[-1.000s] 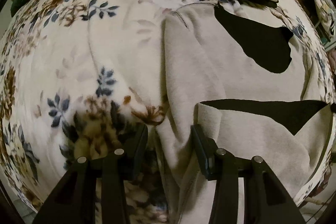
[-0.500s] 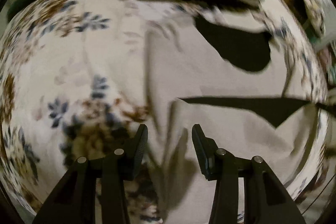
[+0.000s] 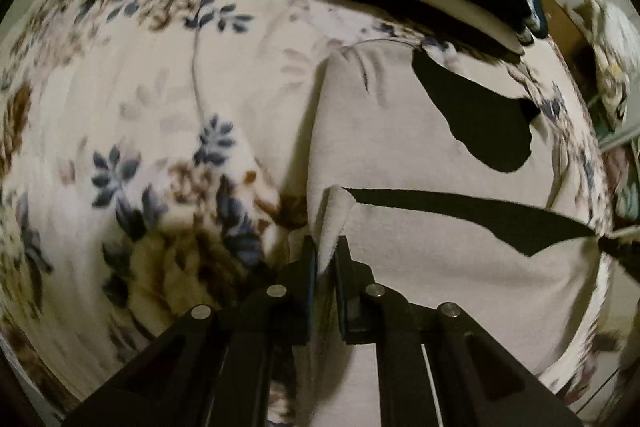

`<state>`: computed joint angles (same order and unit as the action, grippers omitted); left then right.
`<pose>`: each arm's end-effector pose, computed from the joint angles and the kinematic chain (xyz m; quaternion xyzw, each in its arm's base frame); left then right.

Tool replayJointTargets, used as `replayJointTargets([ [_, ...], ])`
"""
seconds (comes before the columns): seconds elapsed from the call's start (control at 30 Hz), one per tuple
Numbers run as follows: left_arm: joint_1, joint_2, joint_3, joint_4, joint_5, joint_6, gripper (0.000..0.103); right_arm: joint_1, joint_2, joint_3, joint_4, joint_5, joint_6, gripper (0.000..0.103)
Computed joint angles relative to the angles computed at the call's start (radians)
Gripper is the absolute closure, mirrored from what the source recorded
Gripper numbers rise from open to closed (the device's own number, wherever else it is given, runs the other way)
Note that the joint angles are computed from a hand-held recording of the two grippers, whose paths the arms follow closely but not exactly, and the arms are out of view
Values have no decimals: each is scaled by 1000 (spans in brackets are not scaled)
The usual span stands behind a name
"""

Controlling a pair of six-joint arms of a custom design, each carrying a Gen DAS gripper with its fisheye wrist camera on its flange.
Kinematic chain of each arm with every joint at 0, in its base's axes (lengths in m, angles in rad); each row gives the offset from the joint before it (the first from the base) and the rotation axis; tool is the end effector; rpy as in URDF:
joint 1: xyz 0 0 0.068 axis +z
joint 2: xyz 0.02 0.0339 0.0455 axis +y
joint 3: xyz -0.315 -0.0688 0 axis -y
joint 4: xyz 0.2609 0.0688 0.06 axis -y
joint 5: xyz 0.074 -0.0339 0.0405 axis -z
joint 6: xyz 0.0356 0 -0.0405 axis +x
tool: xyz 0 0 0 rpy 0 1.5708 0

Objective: Fold small clothes

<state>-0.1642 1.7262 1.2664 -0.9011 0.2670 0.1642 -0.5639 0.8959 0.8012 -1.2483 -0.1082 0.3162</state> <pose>0.3455 -0.0668 0.2567 0.1749 0.9701 -0.1324 0.1038 0.0978 -0.0573 0.2879 0.4170 0.9002 0.0393 0.1193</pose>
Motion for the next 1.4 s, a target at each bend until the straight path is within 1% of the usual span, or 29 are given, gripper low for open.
replayJointTargets([
  [0.1, 2, 29, 24, -38, 26, -26, 94, -24, 1, -7, 8, -17, -1, 102],
  [0.17, -11, 30, 42, -66, 16, -12, 91, -17, 30, -8, 3, -27, -23, 102],
  [0.2, -17, 23, 46, -79, 10, -1, 91, 0, 54, -1, -10, -16, -30, 97],
  [0.23, -27, 15, 54, -94, -8, 11, 84, 8, 60, 7, -19, -12, -35, 93],
  [0.27, -36, -3, 56, -106, -24, 22, 80, 7, 67, 20, -32, -26, -53, 78],
  [0.3, -34, -12, 60, -114, -16, 32, 79, -3, 68, 38, -47, -53, -75, 63],
  [0.33, -32, -27, 61, -125, -9, 40, 75, 1, 60, 63, -62, -66, -79, 59],
  [0.37, -36, -45, 60, -130, -16, 42, 71, 23, 49, 87, -73, -63, -68, 58],
  [0.4, -37, -57, 59, -128, -21, 46, 64, 51, 42, 114, -82, -79, -57, 58],
  [0.43, -39, -68, 55, -124, -27, 48, 59, 68, 42, 129, -86, -107, -54, 58],
  [0.47, -43, -76, 53, -118, -34, 49, 58, 100, 45, 138, -81, -136, -40, 58],
  [0.53, -61, -77, 48, -99, -57, 47, 57, 227, 63, 139, -41, -171, 17, 58],
  [0.6, -86, -55, 47, -73, -84, 37, 57, 381, 98, 110, 21, -150, 86, 58],
  [0.63, -93, -44, 44, -63, -92, 36, 57, 468, 150, 77, 68, -135, 116, 58],
  [0.73, -115, -6, 32, -27, -132, 46, 57, 588, 268, 13, 137, -85, 139, 58],
  [0.77, -116, 1, 28, -20, -140, 51, 57, 615, 293, -3, 152, -72, 136, 63],
  [0.8, -119, 11, 21, -8, -148, 57, 57, 640, 299, -15, 167, -48, 141, 88],
  [0.83, -119, 16, 19, -4, -151, 60, 57, 665, 290, -22, 173, -4, 159, 100],
  [0.87, -117, 21, 15, 5, -152, 64, 57, 673, 275, -24, 167, 19, 177, 103],
  [0.97, -107, 24, 10, 12, -146, 64, 57, 632, 182, -18, 140, 70, 216, 103],
  [1.03, -96, 24, 9, 8, -137, 58, 57, 580, 123, 1, 117, 80, 214, 103],
  [1.1, -87, 21, 10, 2, -132, 54, 57, 524, 94, 32, 94, 57, 184, 103],
  [1.17, -78, 8, 9, -7, -126, 57, 57, 486, 103, 50, 86, -29, 131, 103],
  [1.2, -78, 0, 7, -10, -129, 60, 57, 474, 139, 59, 85, -82, 105, 99],
  [1.23, -76, -7, 4, -13, -130, 68, 57, 481, 180, 63, 80, -110, 93, 75],
  [1.27, -76, -13, 1, -14, -134, 75, 57, 500, 218, 64, 84, -118, 89, 57],
  [1.3, -76, -22, -4, -14, -139, 82, 57, 516, 246, 58, 94, -128, 83, 35],
  [1.37, -79, -27, -9, -16, -143, 88, 57, 577, 279, 28, 136, -110, 119, 34],
  [1.4, -85, -28, -10, -18, -147, 86, 57, 599, 302, 14, 157, -95, 126, 37],
])
